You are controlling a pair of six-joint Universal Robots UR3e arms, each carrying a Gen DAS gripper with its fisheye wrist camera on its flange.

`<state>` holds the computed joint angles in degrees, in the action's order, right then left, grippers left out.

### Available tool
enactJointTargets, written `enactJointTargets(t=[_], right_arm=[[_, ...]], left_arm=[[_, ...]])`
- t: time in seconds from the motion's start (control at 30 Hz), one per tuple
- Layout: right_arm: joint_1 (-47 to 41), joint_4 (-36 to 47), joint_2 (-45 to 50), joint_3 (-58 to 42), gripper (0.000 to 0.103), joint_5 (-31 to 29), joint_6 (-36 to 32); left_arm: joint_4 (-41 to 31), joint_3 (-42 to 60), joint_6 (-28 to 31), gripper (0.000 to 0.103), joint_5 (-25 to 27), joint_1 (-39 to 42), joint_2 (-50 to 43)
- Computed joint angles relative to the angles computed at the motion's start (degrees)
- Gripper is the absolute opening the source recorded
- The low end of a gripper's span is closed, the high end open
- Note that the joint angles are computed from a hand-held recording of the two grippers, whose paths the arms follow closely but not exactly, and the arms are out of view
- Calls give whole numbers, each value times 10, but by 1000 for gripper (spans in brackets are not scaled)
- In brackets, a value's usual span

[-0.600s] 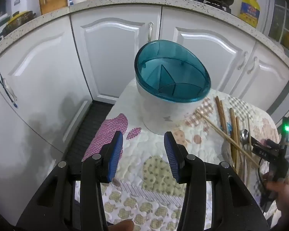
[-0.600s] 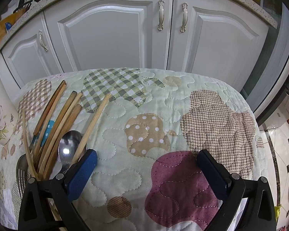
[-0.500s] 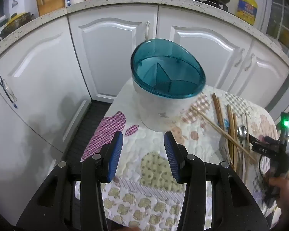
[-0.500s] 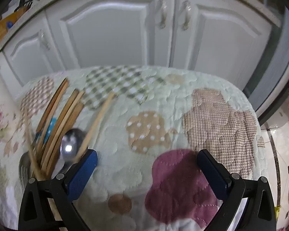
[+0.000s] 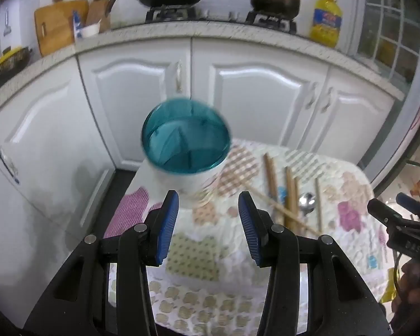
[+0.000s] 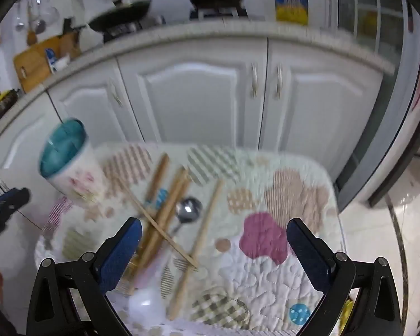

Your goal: Organize utensils

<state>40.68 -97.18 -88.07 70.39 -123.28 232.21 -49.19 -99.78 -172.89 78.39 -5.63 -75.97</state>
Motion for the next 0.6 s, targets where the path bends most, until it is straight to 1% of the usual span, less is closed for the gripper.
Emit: enactJointTargets(t=[0.03,0.07,0.13,0.17,0.27,0.33,0.4,0.47,0.6], right_arm=[[0,15,5,-29,103,-2,-3],[6,14,12,-37,103,-8,2],[27,31,39,-91,103,-35,18],[33,27,44,-98,103,-46,24],[42,31,21,-76,103,-67,36],[55,53,35,-102,103,-80,52],[55,49,35,-100,103,-77,48],[58,52,38,-100,103,-76,59],[60,4,24,-70,103,-69,62]], left_arm=[[-1,7,-2,44,-1,-5,2],[-1,14,-3,44,1,-12,2],[-2,30,-5,44,5,-26,0],[-6,37,-3,44,3,-28,0],[-8,52,-10,44,13,-48,-5],[-8,55,-12,44,11,-52,-2],[-4,58,-19,44,17,-63,-2],[3,57,-24,44,26,-72,-3],[4,62,-29,44,34,-78,-5]])
